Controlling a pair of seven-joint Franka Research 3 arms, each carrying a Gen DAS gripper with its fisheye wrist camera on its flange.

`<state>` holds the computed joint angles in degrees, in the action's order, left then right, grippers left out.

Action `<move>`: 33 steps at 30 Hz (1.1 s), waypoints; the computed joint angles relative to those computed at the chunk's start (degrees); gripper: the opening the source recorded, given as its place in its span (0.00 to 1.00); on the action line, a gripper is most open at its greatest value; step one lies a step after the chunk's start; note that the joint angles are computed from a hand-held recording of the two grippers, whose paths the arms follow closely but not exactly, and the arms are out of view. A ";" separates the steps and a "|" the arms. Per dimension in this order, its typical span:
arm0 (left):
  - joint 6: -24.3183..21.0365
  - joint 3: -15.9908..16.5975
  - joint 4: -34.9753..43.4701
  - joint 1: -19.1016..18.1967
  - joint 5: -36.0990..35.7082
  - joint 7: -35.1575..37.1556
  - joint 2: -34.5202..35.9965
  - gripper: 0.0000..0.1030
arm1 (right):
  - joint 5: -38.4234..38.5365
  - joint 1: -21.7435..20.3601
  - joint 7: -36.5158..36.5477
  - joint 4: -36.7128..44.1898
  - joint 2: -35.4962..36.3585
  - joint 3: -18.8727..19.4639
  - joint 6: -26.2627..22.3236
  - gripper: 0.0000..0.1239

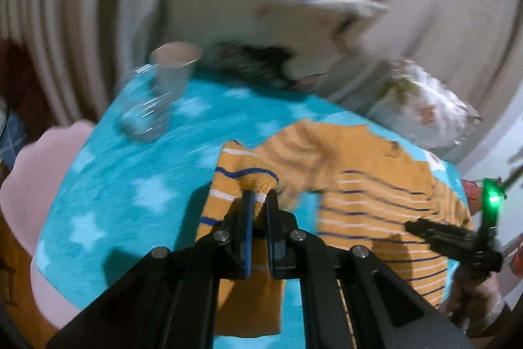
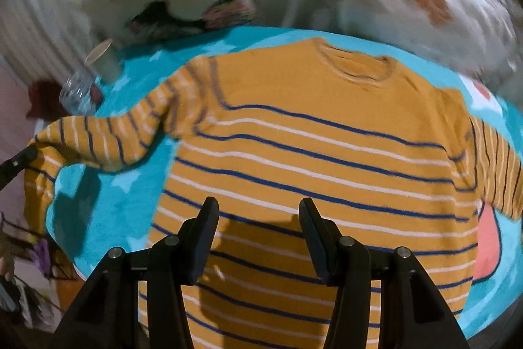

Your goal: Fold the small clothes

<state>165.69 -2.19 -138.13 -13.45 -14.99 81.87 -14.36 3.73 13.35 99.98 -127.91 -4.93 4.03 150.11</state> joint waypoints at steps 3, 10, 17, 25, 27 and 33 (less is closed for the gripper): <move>1.76 -0.75 3.23 -5.38 -4.38 3.41 2.04 0.08 | 5.72 -1.15 -4.47 -3.46 -2.36 -2.27 1.67 0.45; 0.68 -8.22 3.08 -2.08 5.92 -11.13 2.00 0.45 | 12.83 -4.13 -12.43 -8.62 -5.78 -5.07 3.06 0.45; -7.40 -8.61 -4.81 4.87 15.76 -31.25 -6.48 0.49 | 26.61 -1.29 -27.61 -9.07 -6.11 -6.49 2.38 0.45; -7.85 -3.65 -6.40 1.82 16.08 -29.13 -6.86 0.55 | 35.59 0.48 -33.99 -5.13 -1.02 -3.39 -0.06 0.49; -6.92 -2.57 -5.74 0.30 14.16 -26.19 -5.78 0.55 | 33.64 0.51 -31.68 -3.81 0.86 -2.51 -1.11 0.48; -7.81 -2.67 -2.67 -0.57 11.84 -18.64 -2.71 0.56 | 31.73 0.65 -32.55 -0.09 2.79 -1.66 -4.20 0.08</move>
<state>157.88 -4.86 -140.80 -14.02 -3.15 63.23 -17.08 35.46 14.00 67.43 -128.00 -2.14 2.37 145.90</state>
